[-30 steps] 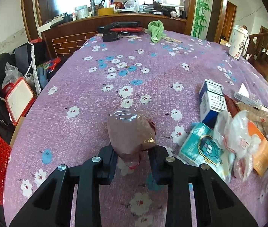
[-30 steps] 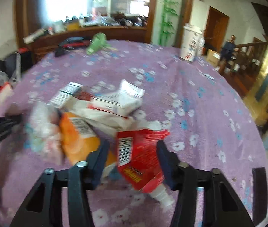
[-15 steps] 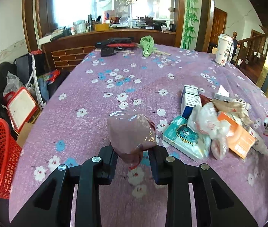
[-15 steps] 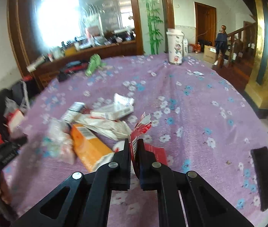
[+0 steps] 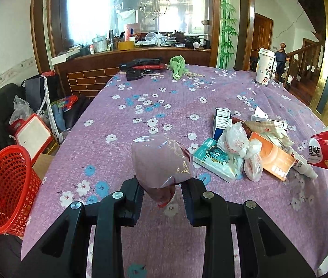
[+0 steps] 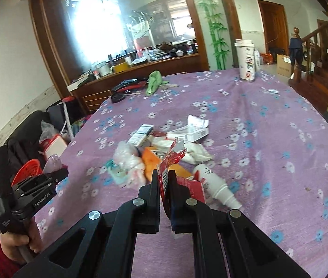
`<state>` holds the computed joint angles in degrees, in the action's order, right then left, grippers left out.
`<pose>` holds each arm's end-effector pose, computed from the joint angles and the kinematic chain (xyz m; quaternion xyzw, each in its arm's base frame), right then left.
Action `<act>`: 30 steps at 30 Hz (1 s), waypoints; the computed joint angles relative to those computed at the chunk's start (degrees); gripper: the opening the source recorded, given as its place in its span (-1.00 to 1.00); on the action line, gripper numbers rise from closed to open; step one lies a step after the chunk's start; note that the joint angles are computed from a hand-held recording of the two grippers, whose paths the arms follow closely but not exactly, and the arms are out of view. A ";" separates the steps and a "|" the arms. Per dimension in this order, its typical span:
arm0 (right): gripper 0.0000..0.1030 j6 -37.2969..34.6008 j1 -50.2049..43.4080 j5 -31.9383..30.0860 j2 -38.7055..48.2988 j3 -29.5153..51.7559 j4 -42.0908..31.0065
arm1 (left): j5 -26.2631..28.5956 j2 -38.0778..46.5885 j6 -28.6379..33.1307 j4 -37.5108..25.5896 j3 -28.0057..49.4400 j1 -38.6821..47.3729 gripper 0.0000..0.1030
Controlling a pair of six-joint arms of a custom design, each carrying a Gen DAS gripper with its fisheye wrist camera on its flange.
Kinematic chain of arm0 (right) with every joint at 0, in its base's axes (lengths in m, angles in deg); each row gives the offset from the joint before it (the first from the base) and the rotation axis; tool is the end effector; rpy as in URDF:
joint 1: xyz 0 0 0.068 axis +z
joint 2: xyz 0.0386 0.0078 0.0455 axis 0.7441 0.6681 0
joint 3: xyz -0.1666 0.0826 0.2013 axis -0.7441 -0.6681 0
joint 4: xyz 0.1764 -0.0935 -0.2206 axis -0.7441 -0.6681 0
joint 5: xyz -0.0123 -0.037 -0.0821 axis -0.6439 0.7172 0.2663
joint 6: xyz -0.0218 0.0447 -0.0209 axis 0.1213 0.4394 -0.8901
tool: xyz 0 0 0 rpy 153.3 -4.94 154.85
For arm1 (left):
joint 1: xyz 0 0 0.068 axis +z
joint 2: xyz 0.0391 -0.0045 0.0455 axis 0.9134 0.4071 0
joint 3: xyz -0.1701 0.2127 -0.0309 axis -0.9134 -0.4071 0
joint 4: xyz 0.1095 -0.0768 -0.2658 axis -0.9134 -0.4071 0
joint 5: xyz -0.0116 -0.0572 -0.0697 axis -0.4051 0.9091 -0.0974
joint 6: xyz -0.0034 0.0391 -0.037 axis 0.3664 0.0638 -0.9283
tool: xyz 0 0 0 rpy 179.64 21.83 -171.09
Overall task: Collect trash
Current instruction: 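Carry the pink bag and red packet over the red wastebasket with both tools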
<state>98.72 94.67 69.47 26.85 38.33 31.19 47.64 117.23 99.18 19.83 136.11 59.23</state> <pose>0.1764 0.1487 0.1048 0.3012 0.8444 -0.0046 0.4429 0.3771 -0.0607 0.0718 0.3317 0.8428 -0.1505 0.3964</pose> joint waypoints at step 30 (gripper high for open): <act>-0.87 -8.00 2.58 -5.37 15.67 14.82 3.48 | 3.55 -4.85 1.65 5.90 -6.59 6.35 -0.44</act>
<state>90.73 97.25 64.11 42.52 53.15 34.68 51.19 112.38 100.83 25.73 129.53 65.58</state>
